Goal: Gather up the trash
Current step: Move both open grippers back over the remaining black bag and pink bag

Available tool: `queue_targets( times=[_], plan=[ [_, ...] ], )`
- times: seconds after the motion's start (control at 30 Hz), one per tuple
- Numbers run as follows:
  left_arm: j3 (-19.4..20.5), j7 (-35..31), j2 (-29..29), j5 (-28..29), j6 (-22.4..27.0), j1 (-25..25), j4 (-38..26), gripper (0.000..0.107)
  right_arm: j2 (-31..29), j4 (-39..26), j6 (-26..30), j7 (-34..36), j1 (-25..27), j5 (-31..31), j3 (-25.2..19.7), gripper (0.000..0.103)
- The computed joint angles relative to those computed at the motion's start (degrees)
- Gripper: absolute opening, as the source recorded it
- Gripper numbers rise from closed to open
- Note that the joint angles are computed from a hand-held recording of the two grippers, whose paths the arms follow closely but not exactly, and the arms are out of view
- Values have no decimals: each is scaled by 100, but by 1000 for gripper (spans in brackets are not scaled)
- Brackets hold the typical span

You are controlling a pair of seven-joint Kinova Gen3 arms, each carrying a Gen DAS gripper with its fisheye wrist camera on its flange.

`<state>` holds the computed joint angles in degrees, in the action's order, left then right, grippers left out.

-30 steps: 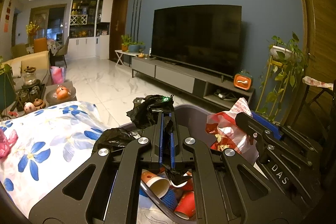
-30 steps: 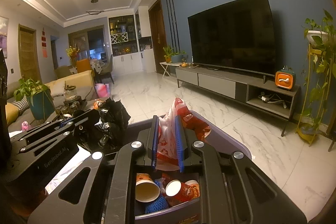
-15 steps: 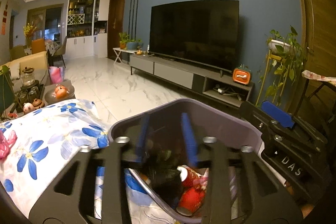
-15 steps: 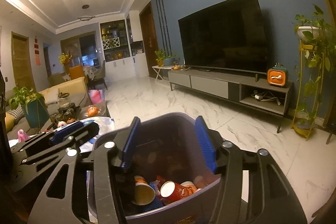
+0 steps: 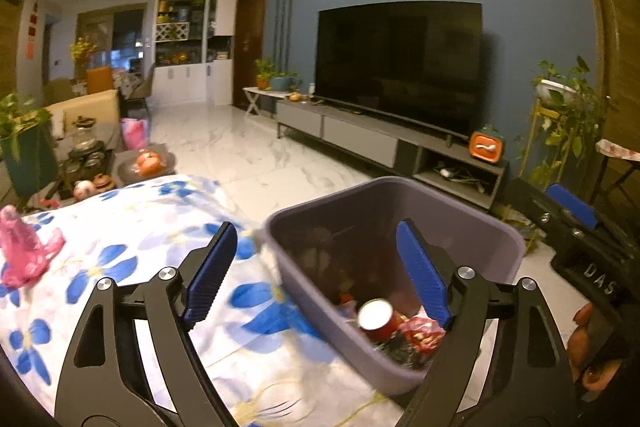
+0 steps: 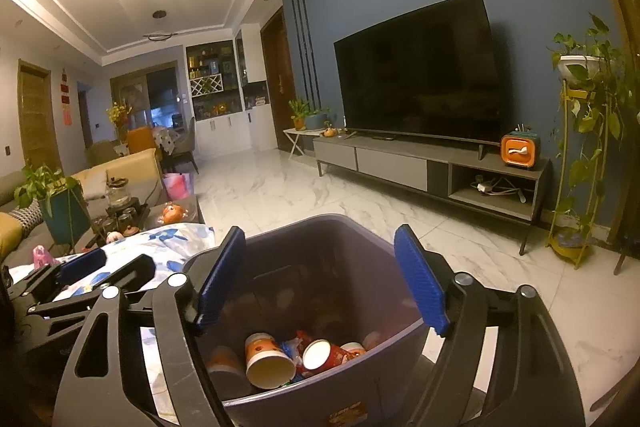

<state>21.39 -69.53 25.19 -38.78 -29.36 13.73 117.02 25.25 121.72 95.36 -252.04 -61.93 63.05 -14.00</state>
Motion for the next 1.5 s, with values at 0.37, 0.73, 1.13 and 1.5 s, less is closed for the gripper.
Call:
queue_targets(
  times=[0.37,0.73,1.13,1.5],
  plan=[
    [-728,-446,-468,782,-518,-366,845,85,232,-416,-238,543,-90,570,40,83],
    [-1571,-1166,-575,1957,-762,-1087,1133,85,683,-1388,-875,1581,-85,1762,359,86],
    [-1817,-1033,-219,2554,-415,-1897,495,85,1369,-2934,-2134,2719,88,2598,931,87],
    [-1628,-900,112,2499,211,-2076,-390,85,2035,-4349,-3296,3948,254,2265,1619,87]
  ],
)
